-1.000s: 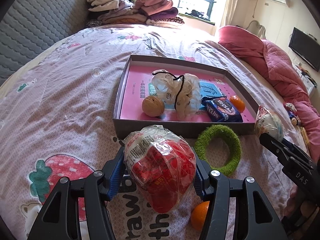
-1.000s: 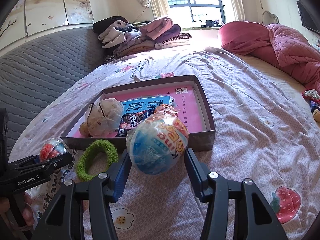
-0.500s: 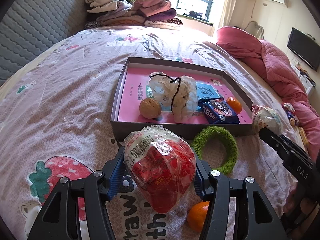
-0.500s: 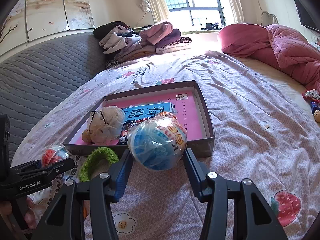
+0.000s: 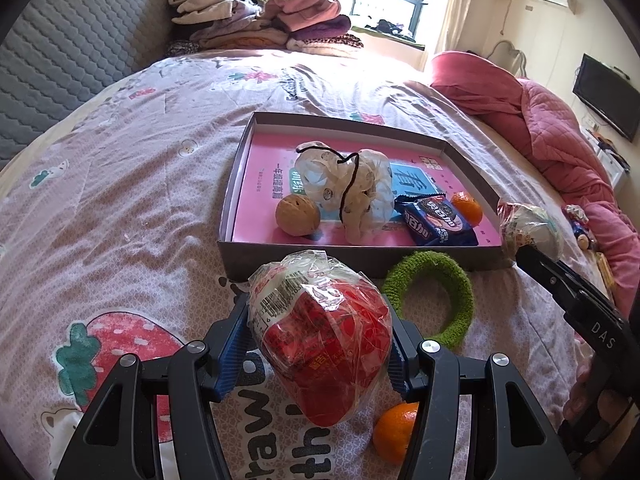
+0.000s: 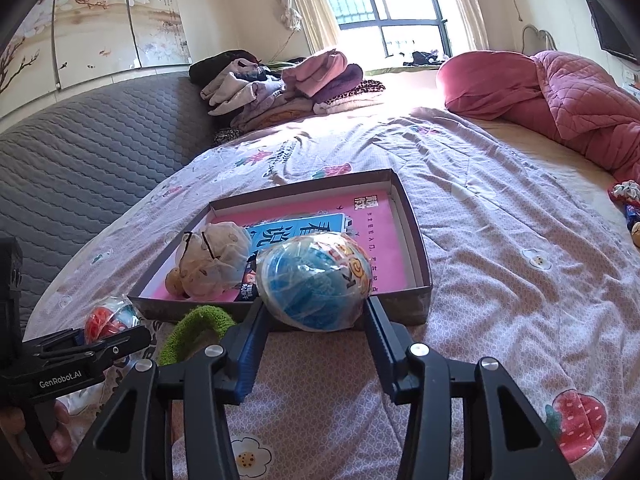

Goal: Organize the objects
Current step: 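Carry the red netted bag toward the tray with left gripper while right gripper carries the blue egg packet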

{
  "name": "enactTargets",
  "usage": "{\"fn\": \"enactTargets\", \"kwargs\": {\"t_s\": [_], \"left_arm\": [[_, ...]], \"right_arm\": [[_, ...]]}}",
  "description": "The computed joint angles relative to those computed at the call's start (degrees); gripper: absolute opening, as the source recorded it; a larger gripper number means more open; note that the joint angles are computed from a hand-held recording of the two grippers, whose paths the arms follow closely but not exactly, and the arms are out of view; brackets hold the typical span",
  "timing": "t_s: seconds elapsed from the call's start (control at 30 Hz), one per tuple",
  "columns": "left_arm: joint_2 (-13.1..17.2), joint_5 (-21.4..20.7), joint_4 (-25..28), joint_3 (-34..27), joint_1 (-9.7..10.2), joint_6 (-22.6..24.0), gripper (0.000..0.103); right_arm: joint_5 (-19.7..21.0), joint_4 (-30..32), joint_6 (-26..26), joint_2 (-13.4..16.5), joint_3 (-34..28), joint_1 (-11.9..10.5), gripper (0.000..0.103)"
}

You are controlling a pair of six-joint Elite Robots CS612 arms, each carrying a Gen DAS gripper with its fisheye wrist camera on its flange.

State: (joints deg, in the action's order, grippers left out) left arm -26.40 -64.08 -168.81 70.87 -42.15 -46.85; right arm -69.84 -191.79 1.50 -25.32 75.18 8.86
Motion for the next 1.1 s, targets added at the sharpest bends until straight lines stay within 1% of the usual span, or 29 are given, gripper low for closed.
{"fn": "enactTargets", "kwargs": {"t_s": [0.37, 0.63, 1.1], "left_arm": [[-0.29, 0.93, -0.13, 0.00, -0.20, 0.64, 0.060], [-0.35, 0.64, -0.10, -0.21, -0.30, 1.35, 0.060], [-0.34, 0.70, -0.02, -0.32, -0.31, 1.28, 0.060]], "right_arm": [[0.25, -0.59, 0.41, 0.04, -0.09, -0.09, 0.047], [0.21, -0.92, 0.79, 0.11, -0.19, -0.14, 0.046], [0.71, -1.55, 0.80, 0.39, -0.67, -0.21, 0.046]]}}
